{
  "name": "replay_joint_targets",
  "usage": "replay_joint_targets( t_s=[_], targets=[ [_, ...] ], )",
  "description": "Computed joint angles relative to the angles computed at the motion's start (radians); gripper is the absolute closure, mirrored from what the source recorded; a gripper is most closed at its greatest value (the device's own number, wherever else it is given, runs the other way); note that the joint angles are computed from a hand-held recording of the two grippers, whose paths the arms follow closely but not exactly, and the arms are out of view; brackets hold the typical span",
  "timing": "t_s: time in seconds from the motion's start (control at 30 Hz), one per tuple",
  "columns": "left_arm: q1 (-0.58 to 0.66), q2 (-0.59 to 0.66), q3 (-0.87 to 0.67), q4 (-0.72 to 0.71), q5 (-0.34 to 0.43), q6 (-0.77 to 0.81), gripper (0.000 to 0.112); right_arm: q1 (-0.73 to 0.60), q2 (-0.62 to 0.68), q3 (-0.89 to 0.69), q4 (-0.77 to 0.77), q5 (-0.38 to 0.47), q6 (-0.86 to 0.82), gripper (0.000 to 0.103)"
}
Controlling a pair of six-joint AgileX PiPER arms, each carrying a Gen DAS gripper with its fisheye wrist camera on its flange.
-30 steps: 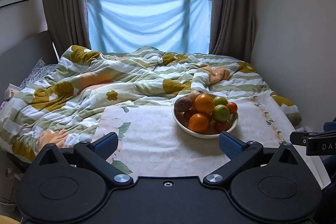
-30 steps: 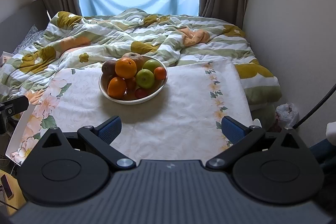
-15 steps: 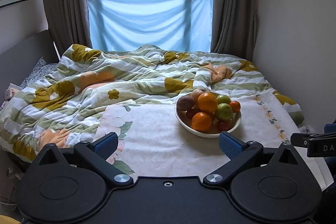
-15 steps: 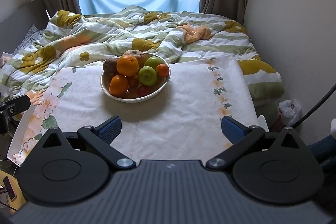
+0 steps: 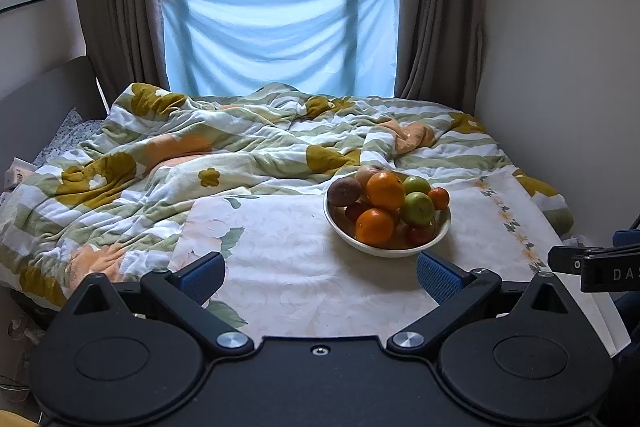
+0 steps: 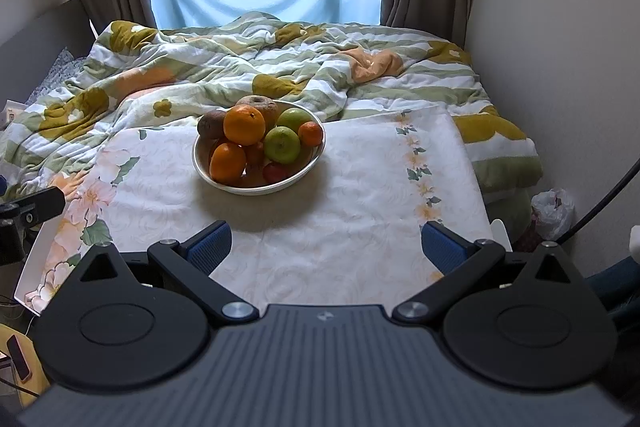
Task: Organize fruits
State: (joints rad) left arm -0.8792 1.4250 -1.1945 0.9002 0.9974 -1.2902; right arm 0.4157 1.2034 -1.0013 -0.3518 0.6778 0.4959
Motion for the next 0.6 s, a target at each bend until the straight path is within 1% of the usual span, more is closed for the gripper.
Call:
replay_joint_targets(
  t_s=[0.17,0.33,0.4,0.53,0.6],
  targets=[
    [0.002,0.003,-0.005,-0.008,-0.002,-0.012,0.009,-0.002,-0.003,0.004,0.003,-0.001,-0.001,0.000],
    [-0.012,0.029,-0.027,0.007,0.038,-0.015,0.009,-0.013,-0.006,0.003,0.012,0.000,-0.019,0.000],
    [-0.007,0.029,-0.026,-0.002,0.029,-0.010,0.009,-0.027,-0.006,-0.001,0.033,0.000,-0.043,0.000],
    [0.003,0.032,-0.022,-0.015,0.006,-0.018,0.009,-0.022,-0.007,0.003,0.018,0.002,-0.033,0.000],
    [0.007,0.038,-0.022,-0.016,-0.002,-0.023,0.009,-0.038,-0.006,0.001,0.036,0.004,-0.061,0.000]
  ],
)
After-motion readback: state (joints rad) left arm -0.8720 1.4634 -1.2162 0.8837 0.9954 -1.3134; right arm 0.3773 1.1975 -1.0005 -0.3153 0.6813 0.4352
